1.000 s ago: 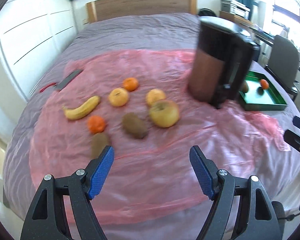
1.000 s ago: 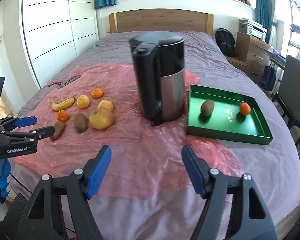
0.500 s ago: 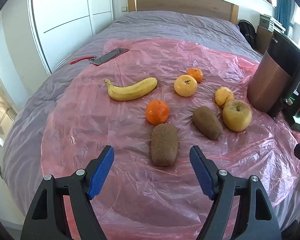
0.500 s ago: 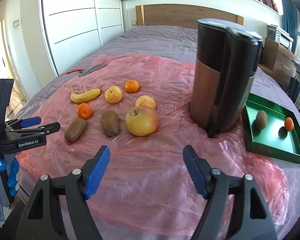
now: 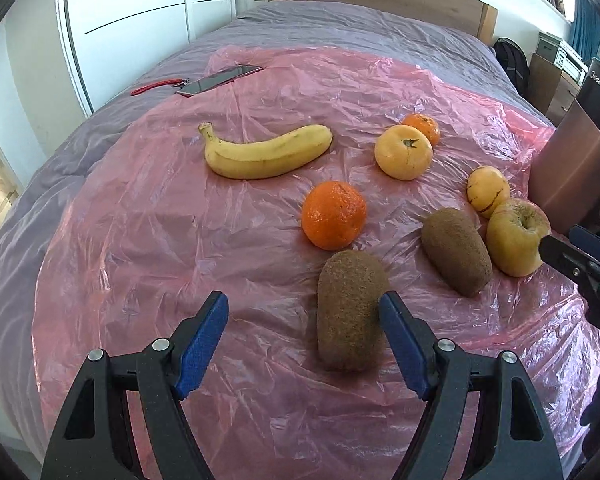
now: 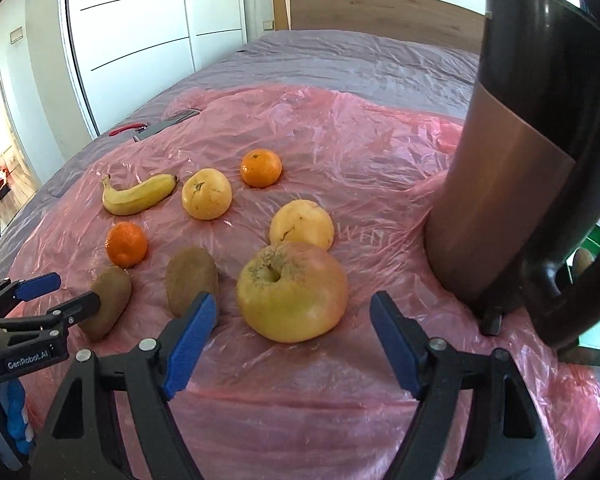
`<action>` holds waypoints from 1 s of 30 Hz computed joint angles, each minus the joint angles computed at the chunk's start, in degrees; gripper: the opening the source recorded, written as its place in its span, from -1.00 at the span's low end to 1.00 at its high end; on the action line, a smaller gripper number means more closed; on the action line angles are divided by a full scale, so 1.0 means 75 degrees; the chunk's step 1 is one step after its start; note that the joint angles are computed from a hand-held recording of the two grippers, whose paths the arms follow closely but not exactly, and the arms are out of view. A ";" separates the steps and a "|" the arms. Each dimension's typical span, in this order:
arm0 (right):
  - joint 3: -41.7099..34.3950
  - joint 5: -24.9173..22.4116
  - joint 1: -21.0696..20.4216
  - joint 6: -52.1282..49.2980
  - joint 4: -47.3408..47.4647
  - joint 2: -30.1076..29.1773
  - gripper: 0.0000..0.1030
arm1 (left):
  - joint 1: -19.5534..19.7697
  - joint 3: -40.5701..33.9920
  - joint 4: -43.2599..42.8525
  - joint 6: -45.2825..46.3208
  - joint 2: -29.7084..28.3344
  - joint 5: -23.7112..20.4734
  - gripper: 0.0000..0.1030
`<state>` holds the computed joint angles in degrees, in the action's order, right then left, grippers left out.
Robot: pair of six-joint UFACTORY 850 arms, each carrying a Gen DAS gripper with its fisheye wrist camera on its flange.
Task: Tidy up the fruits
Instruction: 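Grasp a second kiwi with the left tool while the right tool grasps the large apple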
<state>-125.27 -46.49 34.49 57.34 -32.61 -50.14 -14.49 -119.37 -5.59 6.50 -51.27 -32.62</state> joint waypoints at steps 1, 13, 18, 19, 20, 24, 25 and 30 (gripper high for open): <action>-0.0097 -0.0001 -0.0021 -0.0079 0.0065 -0.0081 0.56 | -0.0005 -0.0081 -0.0055 0.0059 -0.0056 -0.0024 0.42; -0.1472 -0.0453 -0.0273 -0.0935 0.0923 -0.1158 0.57 | -0.0029 -0.0672 -0.0603 0.0643 -0.0532 -0.0457 0.42; -0.1240 -0.0235 -0.0341 -0.0977 0.1200 -0.1125 0.57 | -0.0010 -0.0848 -0.0664 0.0620 -0.0708 -0.0575 0.42; -0.1186 -0.0183 -0.0348 -0.0955 0.1230 -0.1108 0.57 | -0.0011 -0.0864 -0.0679 0.0630 -0.0722 -0.0578 0.42; -0.1060 -0.0069 -0.0360 -0.0898 0.1239 -0.1052 0.57 | -0.0007 -0.0899 -0.0712 0.0651 -0.0746 -0.0594 0.41; -0.0711 0.0288 -0.0389 -0.0752 0.1226 -0.0882 0.49 | -0.0004 -0.1009 -0.0724 0.0648 -0.0830 -0.0621 0.39; -0.0653 0.0337 -0.0385 -0.0715 0.1191 -0.0854 0.49 | -0.0009 -0.1029 -0.0706 0.0647 -0.0848 -0.0619 0.37; -0.0394 0.0598 -0.0397 -0.0573 0.1100 -0.0744 0.48 | -0.0023 -0.0989 -0.0652 0.0667 -0.0860 -0.0520 0.15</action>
<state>-128.23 -42.00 31.51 53.04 -24.37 -55.72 -14.66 -126.78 -10.48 11.51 -57.72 -36.53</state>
